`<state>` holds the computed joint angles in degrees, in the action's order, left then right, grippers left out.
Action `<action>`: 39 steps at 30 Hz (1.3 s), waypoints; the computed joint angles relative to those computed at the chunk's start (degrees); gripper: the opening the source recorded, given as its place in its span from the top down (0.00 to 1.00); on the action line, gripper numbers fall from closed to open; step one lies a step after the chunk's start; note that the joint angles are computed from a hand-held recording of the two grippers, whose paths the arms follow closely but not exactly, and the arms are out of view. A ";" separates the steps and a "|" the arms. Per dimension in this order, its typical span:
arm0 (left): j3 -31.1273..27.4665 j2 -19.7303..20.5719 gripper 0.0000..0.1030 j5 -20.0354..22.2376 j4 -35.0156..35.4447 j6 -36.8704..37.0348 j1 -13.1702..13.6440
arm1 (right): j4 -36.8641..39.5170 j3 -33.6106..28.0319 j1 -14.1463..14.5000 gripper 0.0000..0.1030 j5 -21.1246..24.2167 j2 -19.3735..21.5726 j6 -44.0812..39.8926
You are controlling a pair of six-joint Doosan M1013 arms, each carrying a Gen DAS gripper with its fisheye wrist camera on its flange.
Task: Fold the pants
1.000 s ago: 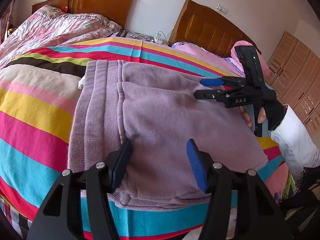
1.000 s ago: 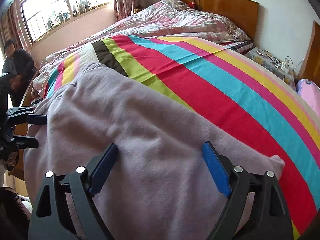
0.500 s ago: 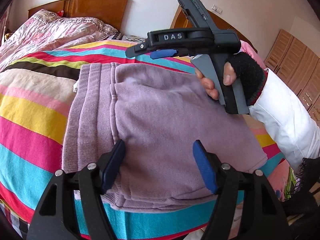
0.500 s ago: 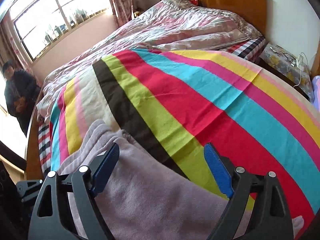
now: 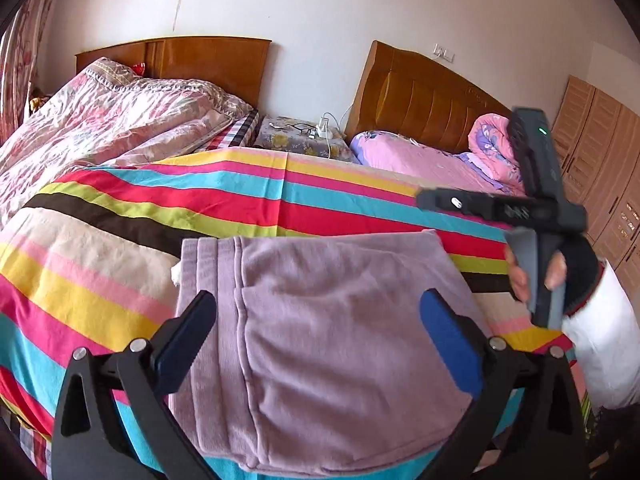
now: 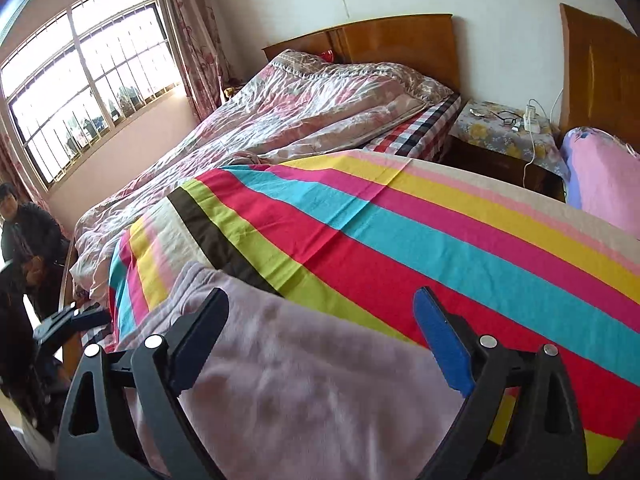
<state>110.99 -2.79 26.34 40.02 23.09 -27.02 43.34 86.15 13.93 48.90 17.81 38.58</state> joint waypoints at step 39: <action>3.78 3.30 0.01 17.42 10.25 -10.27 -6.17 | 7.04 4.88 -5.00 0.11 6.27 1.82 -10.03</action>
